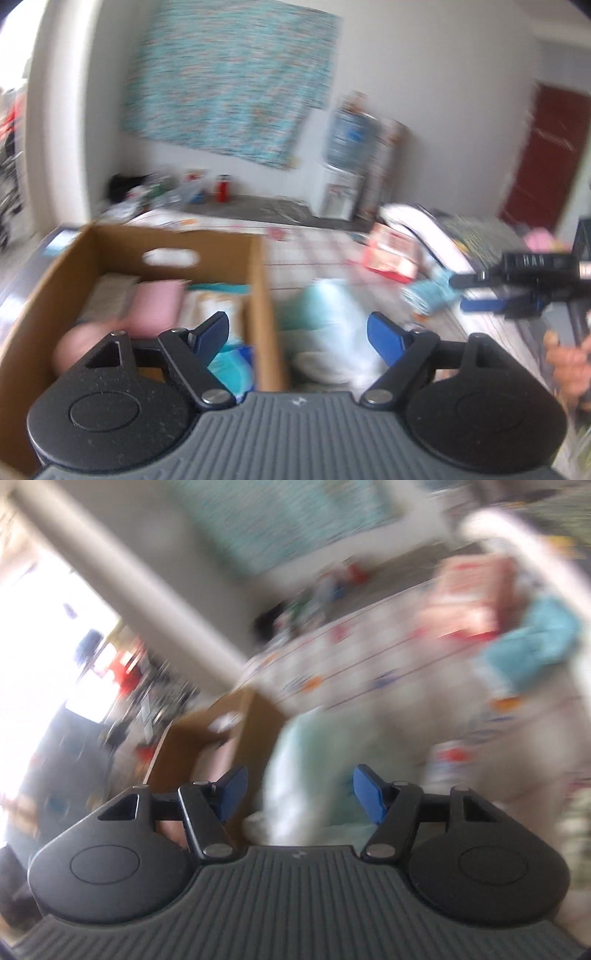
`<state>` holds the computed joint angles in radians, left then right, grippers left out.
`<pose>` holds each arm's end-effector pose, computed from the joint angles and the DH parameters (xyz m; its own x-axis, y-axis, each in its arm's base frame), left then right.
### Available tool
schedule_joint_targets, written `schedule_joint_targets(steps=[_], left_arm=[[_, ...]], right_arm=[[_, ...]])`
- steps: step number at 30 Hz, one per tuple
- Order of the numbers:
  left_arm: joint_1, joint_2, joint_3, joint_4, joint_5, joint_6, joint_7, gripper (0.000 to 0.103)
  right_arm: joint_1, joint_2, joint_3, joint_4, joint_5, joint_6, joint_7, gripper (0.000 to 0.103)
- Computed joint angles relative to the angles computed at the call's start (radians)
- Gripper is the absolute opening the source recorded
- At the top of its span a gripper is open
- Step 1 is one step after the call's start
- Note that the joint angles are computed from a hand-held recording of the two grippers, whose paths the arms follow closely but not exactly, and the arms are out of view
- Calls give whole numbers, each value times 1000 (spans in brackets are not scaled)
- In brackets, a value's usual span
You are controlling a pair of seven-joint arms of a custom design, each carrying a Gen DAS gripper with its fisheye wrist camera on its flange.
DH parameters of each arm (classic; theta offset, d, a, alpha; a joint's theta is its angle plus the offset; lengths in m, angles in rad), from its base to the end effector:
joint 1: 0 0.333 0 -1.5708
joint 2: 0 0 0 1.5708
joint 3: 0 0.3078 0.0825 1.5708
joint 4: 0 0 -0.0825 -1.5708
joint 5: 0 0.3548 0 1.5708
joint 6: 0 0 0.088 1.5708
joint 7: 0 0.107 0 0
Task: Organize soft objects
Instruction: 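Move the right tool to the light blue knitted towel on the bed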
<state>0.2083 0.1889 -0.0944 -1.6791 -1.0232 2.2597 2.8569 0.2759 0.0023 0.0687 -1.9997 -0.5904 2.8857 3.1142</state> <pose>0.6260 0.0535 0.5426 -0.6498 -0.7444 0.1537 -0.5090 0.2760 -0.8153 0.5298 0.2244 0.5585 -0.3369 -0.7170 -0.6103 -0.5091 0.6840 -0.5225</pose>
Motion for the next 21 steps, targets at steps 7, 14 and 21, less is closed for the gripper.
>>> schedule_joint_targets(steps=[7,14,21], left_arm=[[-153,59,-69,55,205,106,47,83],[-293,249,-106,240,449,161,-44,83],[-376,476,-141,501,589,72,-75,83]], right_arm=[[-124,-201,0,-231,-190,-50,352,65],[-243,-148,-10,-294,-319,43,618,65],[-246,25,-86,-187,-261,72,582,59]])
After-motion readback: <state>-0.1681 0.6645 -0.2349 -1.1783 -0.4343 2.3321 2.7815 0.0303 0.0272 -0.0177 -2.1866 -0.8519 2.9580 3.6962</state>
